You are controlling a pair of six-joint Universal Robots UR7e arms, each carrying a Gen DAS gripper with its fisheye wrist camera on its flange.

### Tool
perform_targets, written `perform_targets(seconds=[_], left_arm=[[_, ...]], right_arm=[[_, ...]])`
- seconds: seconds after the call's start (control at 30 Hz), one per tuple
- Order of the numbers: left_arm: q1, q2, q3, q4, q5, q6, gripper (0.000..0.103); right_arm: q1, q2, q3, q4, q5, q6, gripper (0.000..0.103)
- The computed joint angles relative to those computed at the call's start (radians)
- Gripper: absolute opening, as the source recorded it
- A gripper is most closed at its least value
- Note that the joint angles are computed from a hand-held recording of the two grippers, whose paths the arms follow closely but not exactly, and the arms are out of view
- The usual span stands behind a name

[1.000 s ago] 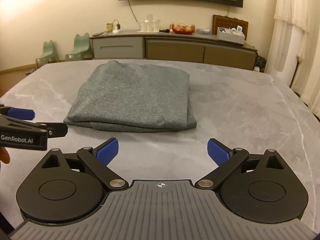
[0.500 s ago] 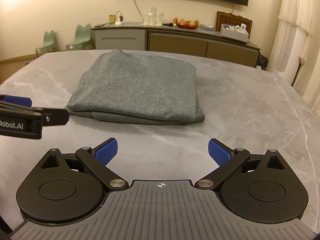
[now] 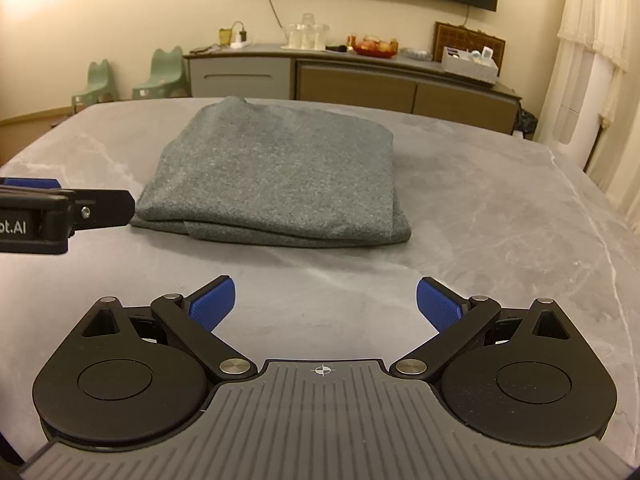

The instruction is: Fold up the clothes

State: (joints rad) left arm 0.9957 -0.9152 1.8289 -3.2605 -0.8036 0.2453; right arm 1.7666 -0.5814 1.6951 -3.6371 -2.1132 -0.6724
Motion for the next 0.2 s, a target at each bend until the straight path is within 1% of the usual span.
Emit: perform_targets(seconds=[0.13,0.2], left_arm=[[-0.004,0.006,-0.008,0.017,0.028,0.009,0.103],[0.002,-0.001,-0.015,0.06,0.023,-0.023,0.103]], right_arm=[[-0.002,0.0,0.0,-0.001,0.001,0.0,0.1],[-0.003,-0.001,-0.001,0.002,0.002,0.0,0.1]])
